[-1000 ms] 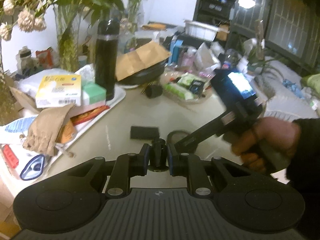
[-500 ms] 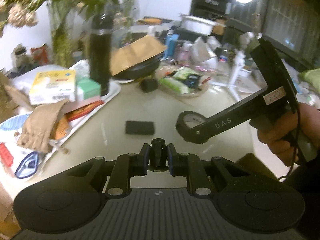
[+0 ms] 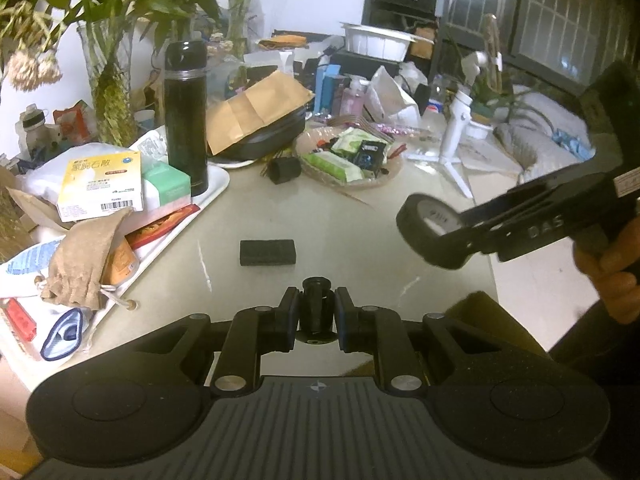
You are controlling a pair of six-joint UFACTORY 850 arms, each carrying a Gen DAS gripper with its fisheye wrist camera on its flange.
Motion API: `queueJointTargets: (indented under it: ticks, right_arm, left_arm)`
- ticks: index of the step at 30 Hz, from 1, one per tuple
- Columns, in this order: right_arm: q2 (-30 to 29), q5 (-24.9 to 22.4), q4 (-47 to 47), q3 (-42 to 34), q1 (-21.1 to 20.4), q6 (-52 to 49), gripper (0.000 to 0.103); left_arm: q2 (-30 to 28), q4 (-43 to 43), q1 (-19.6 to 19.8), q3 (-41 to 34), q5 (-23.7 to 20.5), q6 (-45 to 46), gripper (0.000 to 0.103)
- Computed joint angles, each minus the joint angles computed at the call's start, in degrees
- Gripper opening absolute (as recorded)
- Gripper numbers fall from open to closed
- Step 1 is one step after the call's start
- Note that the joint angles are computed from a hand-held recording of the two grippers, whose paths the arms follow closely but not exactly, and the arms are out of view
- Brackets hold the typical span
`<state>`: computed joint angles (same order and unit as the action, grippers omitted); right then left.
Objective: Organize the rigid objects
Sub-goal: 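Carry knob and tape roll over the box and open the left gripper inside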
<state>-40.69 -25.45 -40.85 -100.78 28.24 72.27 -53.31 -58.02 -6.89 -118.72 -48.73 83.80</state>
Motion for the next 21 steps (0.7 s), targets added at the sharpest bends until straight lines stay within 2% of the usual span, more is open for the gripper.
queueJointTargets:
  ticks: [8, 21]
  right_arm:
    - [5.32, 2.86, -14.69, 7.58, 2.29, 14.8, 0.074]
    - [9.14, 4.3, -18.07, 13.55, 4.95, 20.12, 0.075]
  left_arm:
    - [3.96, 5.29, -0.62, 3.54, 0.08, -1.03, 0.019]
    - [7.28, 13.16, -0.63, 7.72, -2.19, -4.39, 0.019]
